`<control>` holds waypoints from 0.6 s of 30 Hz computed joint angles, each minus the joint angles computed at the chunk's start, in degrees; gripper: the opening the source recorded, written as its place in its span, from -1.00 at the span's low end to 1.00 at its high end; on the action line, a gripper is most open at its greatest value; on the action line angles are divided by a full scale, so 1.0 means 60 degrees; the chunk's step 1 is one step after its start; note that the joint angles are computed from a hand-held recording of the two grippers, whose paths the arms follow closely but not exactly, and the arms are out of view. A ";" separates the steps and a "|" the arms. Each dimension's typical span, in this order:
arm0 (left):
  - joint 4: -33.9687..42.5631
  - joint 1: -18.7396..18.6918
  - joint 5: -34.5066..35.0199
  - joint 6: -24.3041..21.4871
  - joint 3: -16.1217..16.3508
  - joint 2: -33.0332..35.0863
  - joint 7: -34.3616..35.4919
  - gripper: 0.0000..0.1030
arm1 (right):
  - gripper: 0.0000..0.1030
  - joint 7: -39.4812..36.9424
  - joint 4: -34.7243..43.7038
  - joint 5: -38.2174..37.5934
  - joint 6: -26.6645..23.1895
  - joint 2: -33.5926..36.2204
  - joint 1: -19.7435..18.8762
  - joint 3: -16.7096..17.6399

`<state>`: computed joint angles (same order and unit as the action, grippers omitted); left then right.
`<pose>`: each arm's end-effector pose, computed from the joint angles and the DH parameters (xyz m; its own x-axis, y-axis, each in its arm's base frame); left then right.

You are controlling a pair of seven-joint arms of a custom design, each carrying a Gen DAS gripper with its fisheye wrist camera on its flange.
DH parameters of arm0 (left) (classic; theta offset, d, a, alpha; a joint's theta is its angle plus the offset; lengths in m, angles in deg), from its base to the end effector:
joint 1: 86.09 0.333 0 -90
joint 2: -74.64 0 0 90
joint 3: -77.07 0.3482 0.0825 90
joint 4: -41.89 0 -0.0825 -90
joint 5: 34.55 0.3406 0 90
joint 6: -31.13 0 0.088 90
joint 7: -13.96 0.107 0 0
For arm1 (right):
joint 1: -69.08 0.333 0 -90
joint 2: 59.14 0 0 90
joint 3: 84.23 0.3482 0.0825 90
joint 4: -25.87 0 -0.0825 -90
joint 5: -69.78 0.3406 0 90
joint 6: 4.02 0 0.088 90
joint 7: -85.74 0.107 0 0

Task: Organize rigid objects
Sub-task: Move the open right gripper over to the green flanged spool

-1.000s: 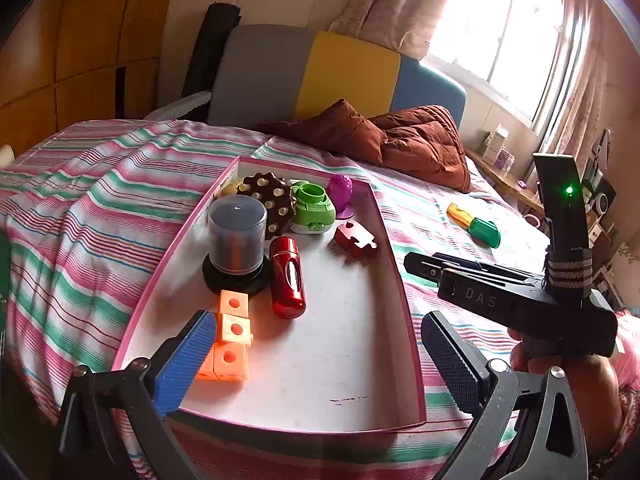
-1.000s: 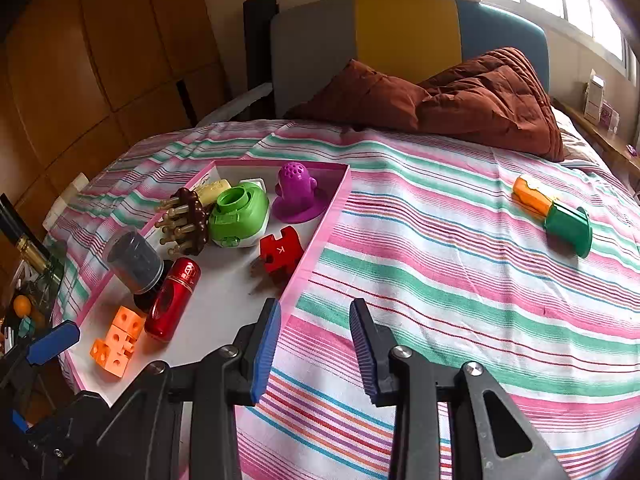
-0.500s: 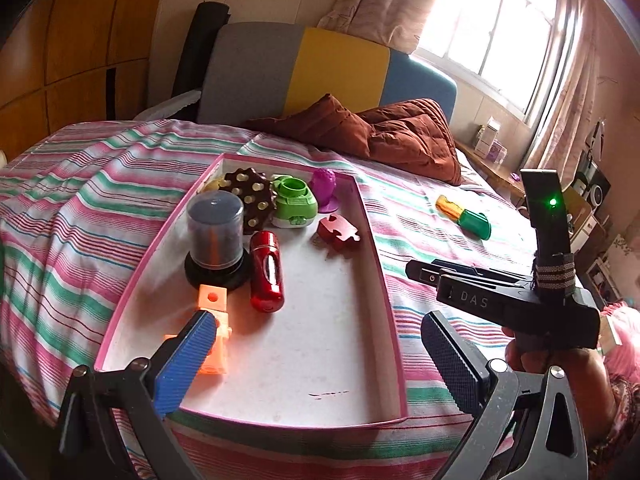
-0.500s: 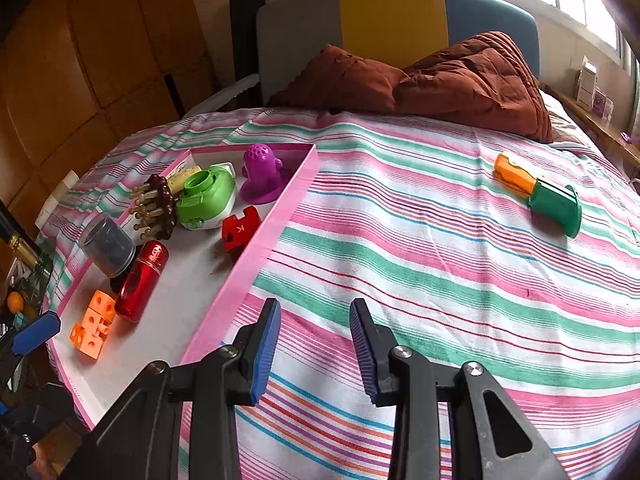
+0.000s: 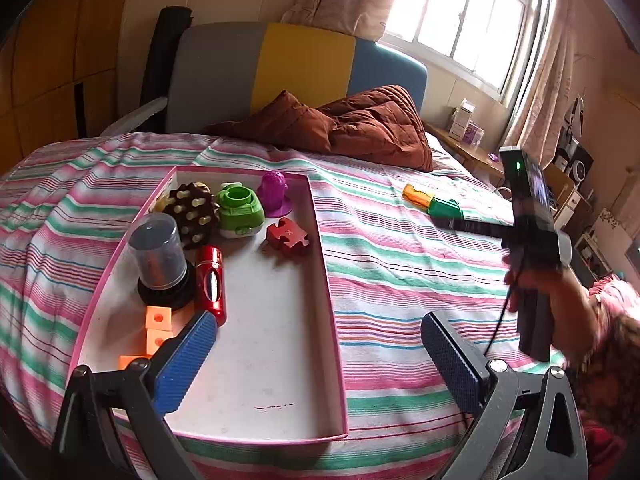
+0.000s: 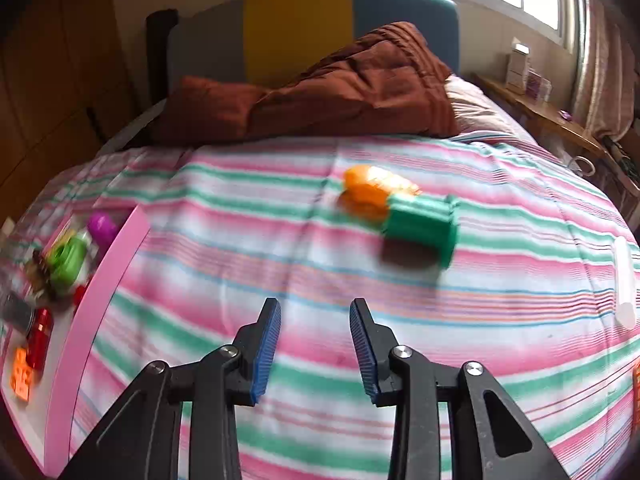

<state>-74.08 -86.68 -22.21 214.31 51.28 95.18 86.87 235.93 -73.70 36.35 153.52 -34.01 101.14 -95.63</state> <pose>0.5675 -0.2661 0.4514 -0.3688 -0.9028 0.2214 -0.6821 0.1010 -0.7242 0.6172 0.2798 0.4423 -0.1411 -0.9877 -0.0677 -0.7513 0.1514 -0.6424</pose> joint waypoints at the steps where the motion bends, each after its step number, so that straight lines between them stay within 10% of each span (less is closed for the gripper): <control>1: 0.0048 -0.0088 0.0010 -0.0063 0.0081 -0.0007 -0.0035 1.00 | -0.27 0.0080 0.0110 0.0070 0.0029 0.0013 -0.0124 -0.0098; 13: 0.0377 -0.1050 0.0051 -0.0698 0.1102 -0.0129 -0.0230 1.00 | -0.26 -0.1067 0.2150 0.2555 -0.1015 0.1300 -0.1788 0.0108; 18: 0.0672 -0.0992 -0.0127 -0.0887 0.0816 0.0085 0.0046 1.00 | -0.26 -0.0324 -0.0123 0.3134 0.0938 0.0367 -0.1818 -0.0287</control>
